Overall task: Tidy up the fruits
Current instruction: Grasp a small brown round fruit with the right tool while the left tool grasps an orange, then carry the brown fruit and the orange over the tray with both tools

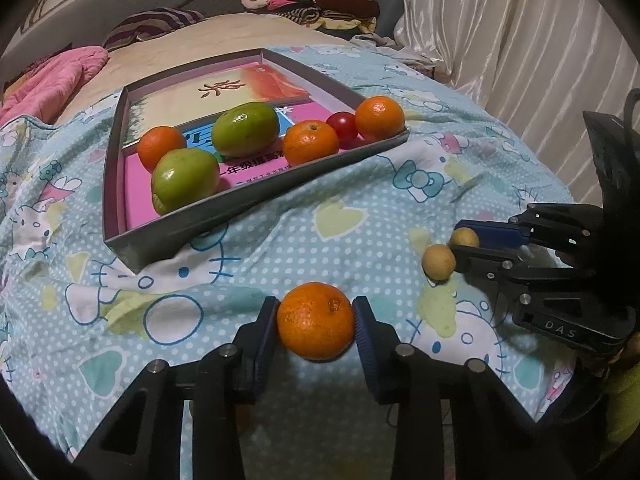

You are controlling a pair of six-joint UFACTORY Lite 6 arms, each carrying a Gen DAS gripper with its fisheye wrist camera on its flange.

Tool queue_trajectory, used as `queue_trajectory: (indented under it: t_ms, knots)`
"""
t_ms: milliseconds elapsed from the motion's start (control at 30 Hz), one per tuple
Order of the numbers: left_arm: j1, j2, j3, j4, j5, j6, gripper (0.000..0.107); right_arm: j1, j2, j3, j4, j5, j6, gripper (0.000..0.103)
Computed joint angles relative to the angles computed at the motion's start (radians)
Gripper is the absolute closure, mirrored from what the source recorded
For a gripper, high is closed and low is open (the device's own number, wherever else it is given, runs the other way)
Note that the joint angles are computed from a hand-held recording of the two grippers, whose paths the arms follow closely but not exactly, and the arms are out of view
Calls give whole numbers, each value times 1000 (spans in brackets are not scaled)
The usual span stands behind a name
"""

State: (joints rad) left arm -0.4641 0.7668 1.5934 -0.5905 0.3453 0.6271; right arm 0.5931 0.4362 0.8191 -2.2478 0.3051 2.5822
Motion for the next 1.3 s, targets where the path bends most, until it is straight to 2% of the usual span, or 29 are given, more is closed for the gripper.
queue_trajectory:
  t_ms: [600, 867, 1067, 1300]
  knots:
    - [87, -88, -28, -128, 42, 89, 71, -15, -91, -63, -70, 21, 121, 79]
    - [148, -116, -3, -161, 51, 100, 71, -12, -97, 15, -39, 2, 64, 79]
    - [175, -72, 82, -81, 61, 11, 71, -26, -59, 123, -15, -28, -1, 79]
    - [174, 87, 337, 108, 151, -176, 71, -52, 16, 250, 49, -68, -109, 79]
